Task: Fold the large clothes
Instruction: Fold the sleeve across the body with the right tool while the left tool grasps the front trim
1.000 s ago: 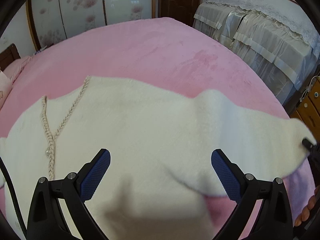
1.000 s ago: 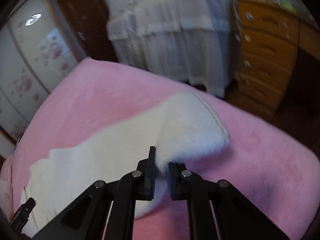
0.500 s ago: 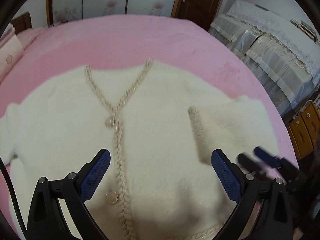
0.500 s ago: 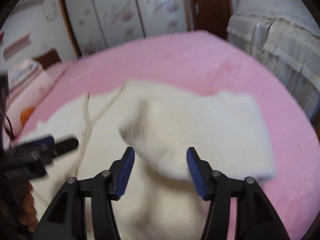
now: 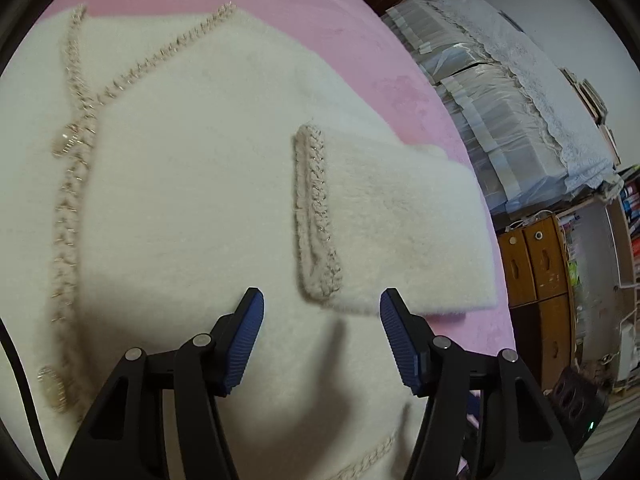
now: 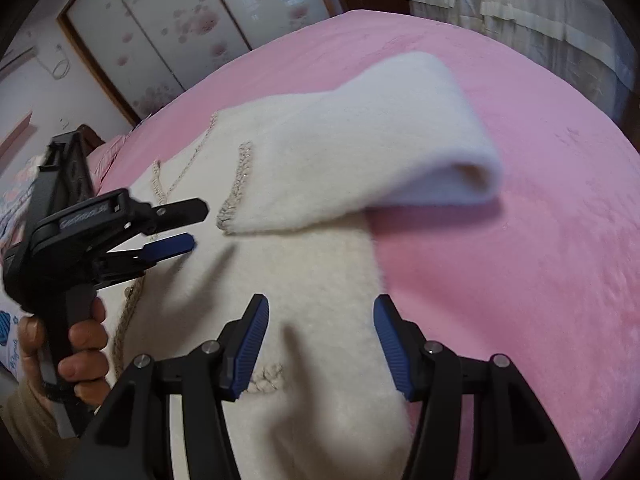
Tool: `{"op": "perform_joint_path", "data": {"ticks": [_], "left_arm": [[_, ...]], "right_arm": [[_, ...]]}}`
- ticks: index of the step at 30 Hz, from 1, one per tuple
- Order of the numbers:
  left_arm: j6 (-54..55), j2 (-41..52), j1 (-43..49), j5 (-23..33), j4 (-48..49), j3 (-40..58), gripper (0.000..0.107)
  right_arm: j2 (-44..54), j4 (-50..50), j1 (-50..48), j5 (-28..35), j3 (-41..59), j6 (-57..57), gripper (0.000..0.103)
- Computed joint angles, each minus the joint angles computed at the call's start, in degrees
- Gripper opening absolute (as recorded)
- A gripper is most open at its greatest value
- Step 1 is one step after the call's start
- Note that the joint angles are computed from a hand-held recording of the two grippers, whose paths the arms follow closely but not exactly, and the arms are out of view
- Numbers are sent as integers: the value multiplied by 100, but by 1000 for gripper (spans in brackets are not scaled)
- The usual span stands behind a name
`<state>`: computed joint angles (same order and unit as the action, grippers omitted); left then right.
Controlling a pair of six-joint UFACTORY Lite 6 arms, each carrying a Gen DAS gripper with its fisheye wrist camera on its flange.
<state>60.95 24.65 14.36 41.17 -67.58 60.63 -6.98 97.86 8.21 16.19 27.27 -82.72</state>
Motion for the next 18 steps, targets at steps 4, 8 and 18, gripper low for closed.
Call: {"op": "perform_joint_path", "data": {"ticks": [4, 8, 18], "left_arm": [[-102, 302, -202, -163, -194, 197, 59], [-301, 561, -523, -384, -231, 516, 56], [-2473, -298, -1195, -328, 1854, 1530, 15]], "right_arm": [[-21, 116, -185, 241, -220, -65, 55], [161, 141, -204, 339, -236, -63, 55], [338, -453, -336, 567, -78, 678, 55]]}}
